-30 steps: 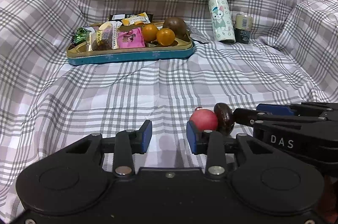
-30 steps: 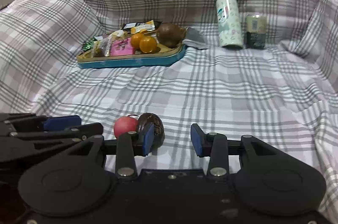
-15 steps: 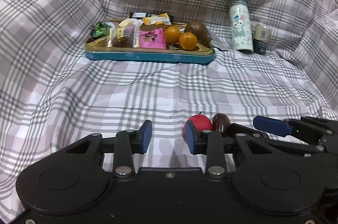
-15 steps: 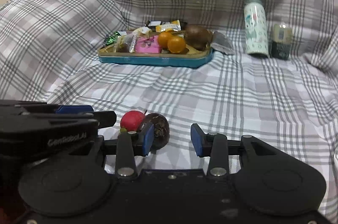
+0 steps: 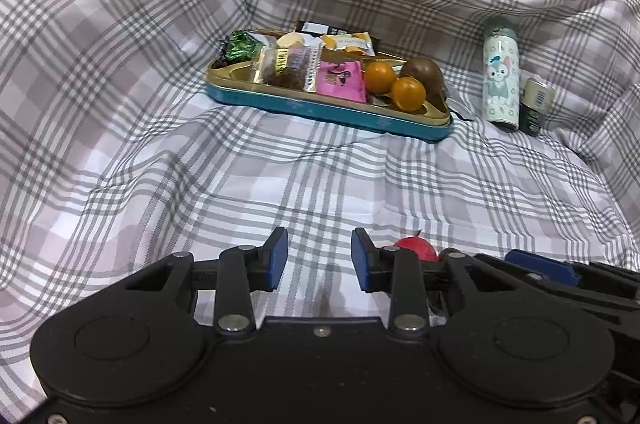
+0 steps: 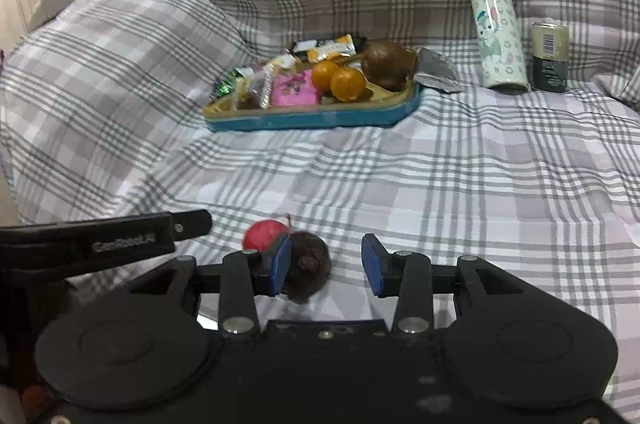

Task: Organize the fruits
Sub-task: 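Close the right tool on the mangosteen while the left tool approaches the radish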

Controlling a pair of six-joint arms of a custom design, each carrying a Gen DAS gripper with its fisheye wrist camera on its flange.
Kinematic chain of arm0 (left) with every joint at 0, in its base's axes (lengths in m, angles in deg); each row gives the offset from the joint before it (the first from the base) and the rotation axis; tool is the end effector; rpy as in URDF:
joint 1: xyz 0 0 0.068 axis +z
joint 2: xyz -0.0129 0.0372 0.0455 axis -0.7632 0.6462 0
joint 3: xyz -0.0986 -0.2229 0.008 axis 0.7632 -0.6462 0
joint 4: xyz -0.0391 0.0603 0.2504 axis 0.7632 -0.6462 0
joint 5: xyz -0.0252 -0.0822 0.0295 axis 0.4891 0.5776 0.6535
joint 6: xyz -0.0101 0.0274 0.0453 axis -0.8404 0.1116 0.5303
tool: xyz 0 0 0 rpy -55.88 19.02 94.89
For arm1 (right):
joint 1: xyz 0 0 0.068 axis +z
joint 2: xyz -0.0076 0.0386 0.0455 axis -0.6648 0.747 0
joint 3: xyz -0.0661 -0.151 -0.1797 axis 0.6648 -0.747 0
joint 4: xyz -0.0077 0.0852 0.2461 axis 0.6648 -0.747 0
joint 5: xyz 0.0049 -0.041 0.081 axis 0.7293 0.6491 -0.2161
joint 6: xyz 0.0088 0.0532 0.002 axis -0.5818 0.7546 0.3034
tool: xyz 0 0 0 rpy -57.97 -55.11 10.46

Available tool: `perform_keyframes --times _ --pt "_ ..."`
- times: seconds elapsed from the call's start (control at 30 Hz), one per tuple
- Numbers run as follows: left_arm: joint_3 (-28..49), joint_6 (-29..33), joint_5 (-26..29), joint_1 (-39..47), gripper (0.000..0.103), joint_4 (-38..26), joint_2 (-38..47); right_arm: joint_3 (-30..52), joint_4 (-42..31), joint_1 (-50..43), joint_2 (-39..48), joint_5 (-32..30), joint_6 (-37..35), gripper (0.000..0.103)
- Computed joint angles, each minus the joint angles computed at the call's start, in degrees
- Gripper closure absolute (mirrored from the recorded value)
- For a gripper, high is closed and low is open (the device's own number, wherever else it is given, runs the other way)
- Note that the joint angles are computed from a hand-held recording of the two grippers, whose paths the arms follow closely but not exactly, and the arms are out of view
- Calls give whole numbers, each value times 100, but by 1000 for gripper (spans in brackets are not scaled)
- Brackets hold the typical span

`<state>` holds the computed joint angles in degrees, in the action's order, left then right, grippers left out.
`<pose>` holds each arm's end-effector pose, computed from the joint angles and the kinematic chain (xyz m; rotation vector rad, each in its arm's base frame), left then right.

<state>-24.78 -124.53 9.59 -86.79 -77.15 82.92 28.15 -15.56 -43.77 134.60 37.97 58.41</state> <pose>0.2455 -0.1591 0.1675 -0.5231 2.2249 0.0129 0.2932 0.0091 0.1553 -0.5163 2.1850 0.5410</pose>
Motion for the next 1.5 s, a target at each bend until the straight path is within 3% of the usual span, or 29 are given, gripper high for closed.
perform_keyframes --times 0.27,0.57,0.73,0.97,1.03,1.13,1.23,1.5 --pt "-26 63 -38 -39 61 58 -25 -55 -119 209 14 190 -431 56" --pt "-101 84 21 -15 61 181 -98 -51 177 589 282 626 -457 56" --pt "-118 192 38 -60 60 305 -92 -444 578 621 -47 830 -666 70" --pt "-129 386 90 -126 60 487 -59 -961 1402 489 -382 1880 -728 71" --pt "-129 482 141 -147 60 565 -36 -1040 1714 455 -379 2281 -732 78" --pt "-80 706 129 -252 60 652 54 -1060 2065 485 -254 2832 -799 79" --pt "-47 1014 177 -356 59 819 136 -885 1895 352 -143 2724 -789 79" --pt "403 1314 220 -423 58 686 656 -595 1136 -59 -267 1617 -449 73"
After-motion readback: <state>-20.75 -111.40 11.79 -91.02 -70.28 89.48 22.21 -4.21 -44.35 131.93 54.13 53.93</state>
